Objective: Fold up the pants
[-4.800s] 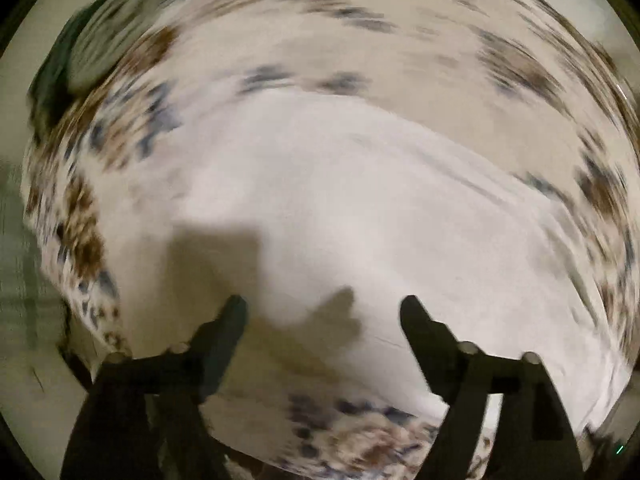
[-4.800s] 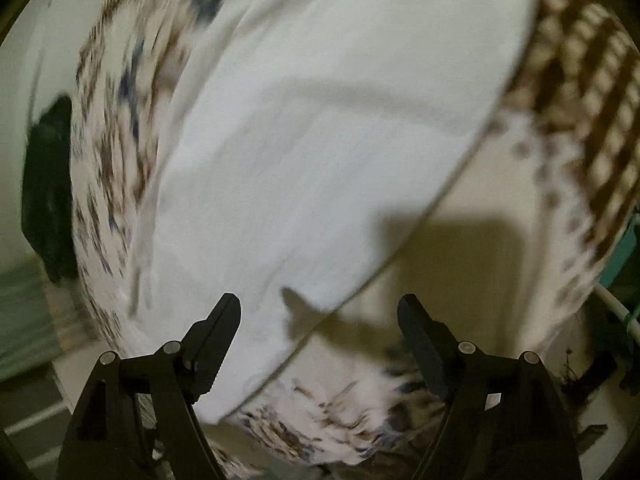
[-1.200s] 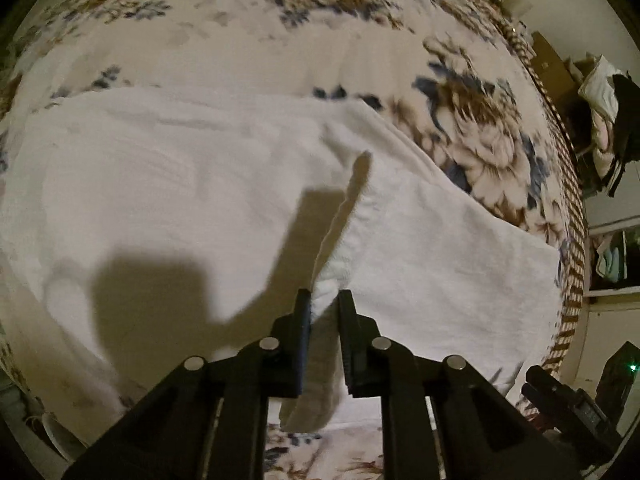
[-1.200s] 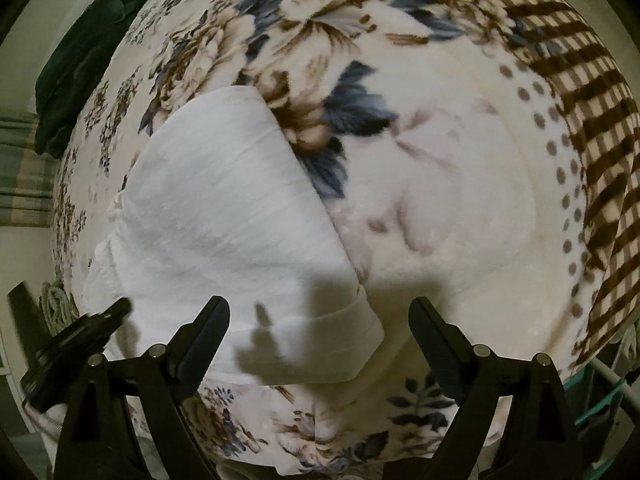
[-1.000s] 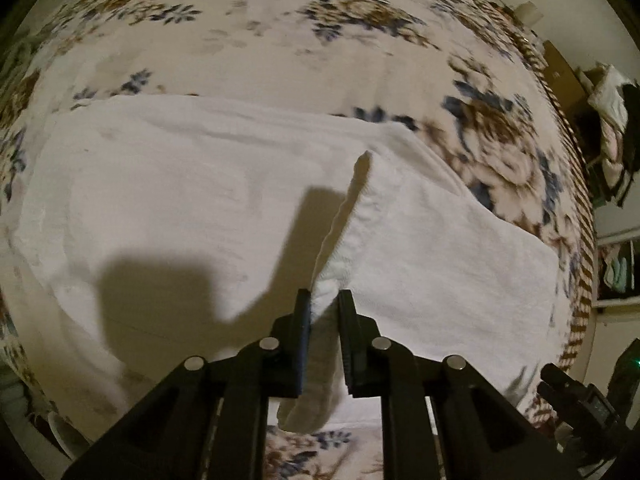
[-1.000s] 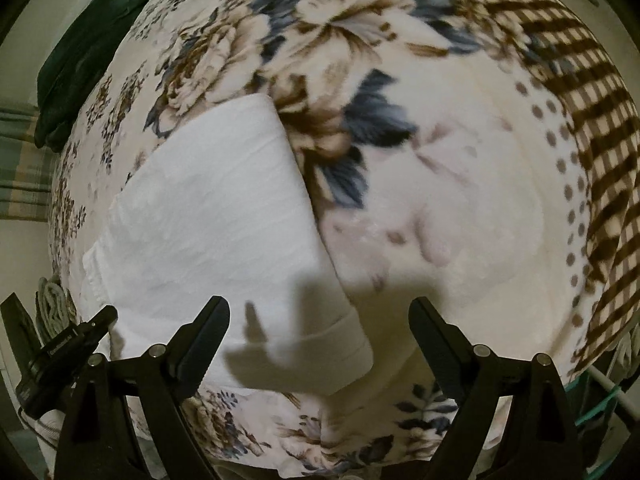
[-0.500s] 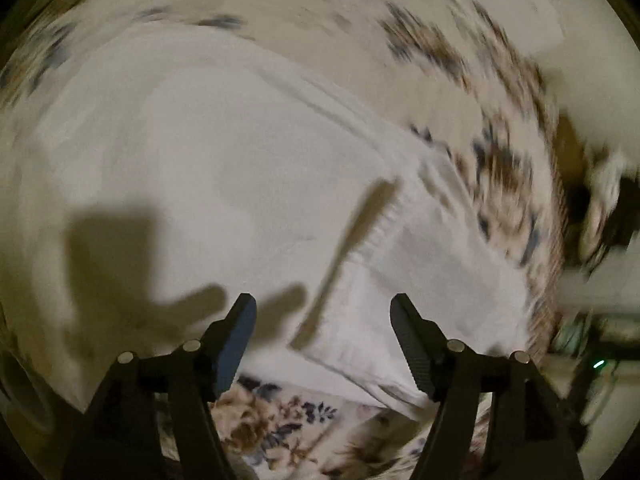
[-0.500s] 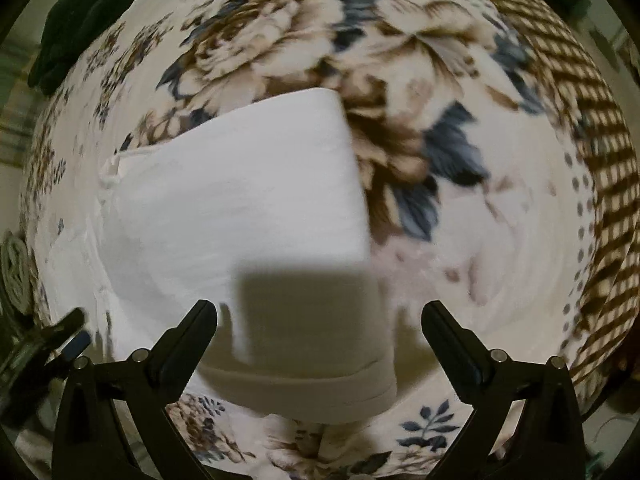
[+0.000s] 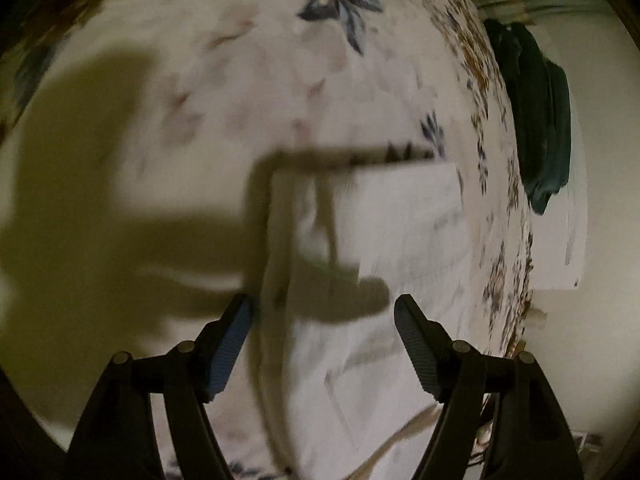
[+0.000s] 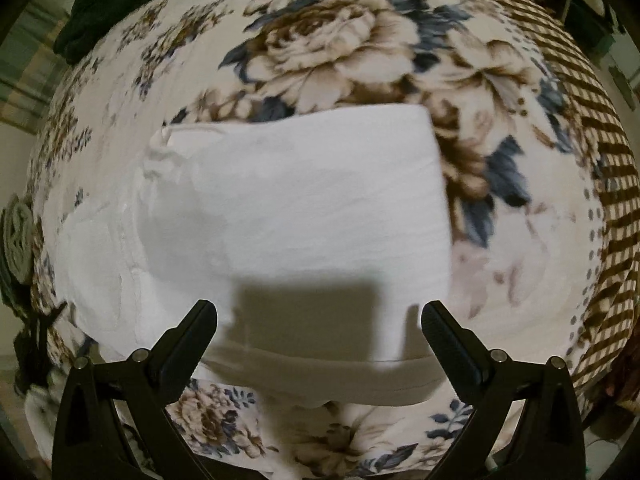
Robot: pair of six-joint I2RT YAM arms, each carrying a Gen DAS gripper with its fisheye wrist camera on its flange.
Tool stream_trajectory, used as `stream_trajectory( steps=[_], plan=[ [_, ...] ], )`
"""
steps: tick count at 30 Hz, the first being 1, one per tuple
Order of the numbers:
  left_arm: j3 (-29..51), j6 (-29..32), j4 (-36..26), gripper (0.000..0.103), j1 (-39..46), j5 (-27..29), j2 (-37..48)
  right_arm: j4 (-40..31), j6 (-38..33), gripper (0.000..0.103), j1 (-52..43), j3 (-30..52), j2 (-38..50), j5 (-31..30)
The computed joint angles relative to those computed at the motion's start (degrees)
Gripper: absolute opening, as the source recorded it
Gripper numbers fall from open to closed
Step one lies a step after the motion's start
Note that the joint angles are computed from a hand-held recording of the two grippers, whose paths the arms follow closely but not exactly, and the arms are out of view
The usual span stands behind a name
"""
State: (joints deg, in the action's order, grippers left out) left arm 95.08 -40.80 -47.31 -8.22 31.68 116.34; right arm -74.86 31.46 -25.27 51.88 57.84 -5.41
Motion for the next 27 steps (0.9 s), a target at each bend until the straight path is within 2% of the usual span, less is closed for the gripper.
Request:
stream_trajectory(
  steps=[3,4,5,6,7,9,12,16,17,20,23,27],
  plan=[
    [5.2,-0.5,0.6,0.070,-0.7,-0.6,4.1,1.9,1.1,0.103,1.8,-1.3,0.4,-0.2],
    [5.3,-1.1,1.6,0.066,-0.8,-0.6,4.6,2.4,1.3,0.103,2.0,-1.8,0.5,-0.2],
    [5.1,-2.1,3.1,0.059,-0.9,-0.5,4.9,2.7,1.8,0.103,2.2,-2.2,0.5,-0.3],
    [4.2,-3.3,5.1,0.041,-0.9,-0.2,4.8,3.4,2.1,0.103,2.1,-2.6,0.8,-0.4],
    [3.0,-3.7,7.2,0.033,-1.2,0.4,4.1,3.7,2.2,0.103,1.8,-3.0,0.7,-0.8],
    [2.8,-1.4,9.3,0.029,-3.1,-0.7,1.5,4.0,2.3,0.103,1.2,-3.6,0.2,-1.1],
    [6.3,2.6,7.7,0.027,-6.1,-1.0,-2.0,3.2,0.7,0.103,-0.7,-4.0,-1.3,-1.5],
    [19.1,13.9,-3.6,0.027,-15.1,-2.3,-4.6,0.9,-3.6,0.103,-5.7,-3.8,-3.4,-2.4],
    [21.6,16.7,-6.0,0.027,-18.3,-3.6,-5.5,-0.1,-5.2,0.103,-7.9,-3.7,-4.1,-2.8],
    [23.7,20.0,-8.7,0.027,-26.8,-6.4,-7.6,-3.6,-12.2,0.103,-17.3,-2.8,-5.9,-4.7],
    [21.7,21.1,-9.5,0.027,-37.7,-9.7,-8.9,-7.0,-21.4,0.103,-28.4,-1.3,-6.6,-5.9],
    [16.7,21.1,-9.6,0.027,-49.1,-13.9,-8.3,-11.5,-40.3,0.103,-50.4,2.0,-4.1,-8.4]
  ],
)
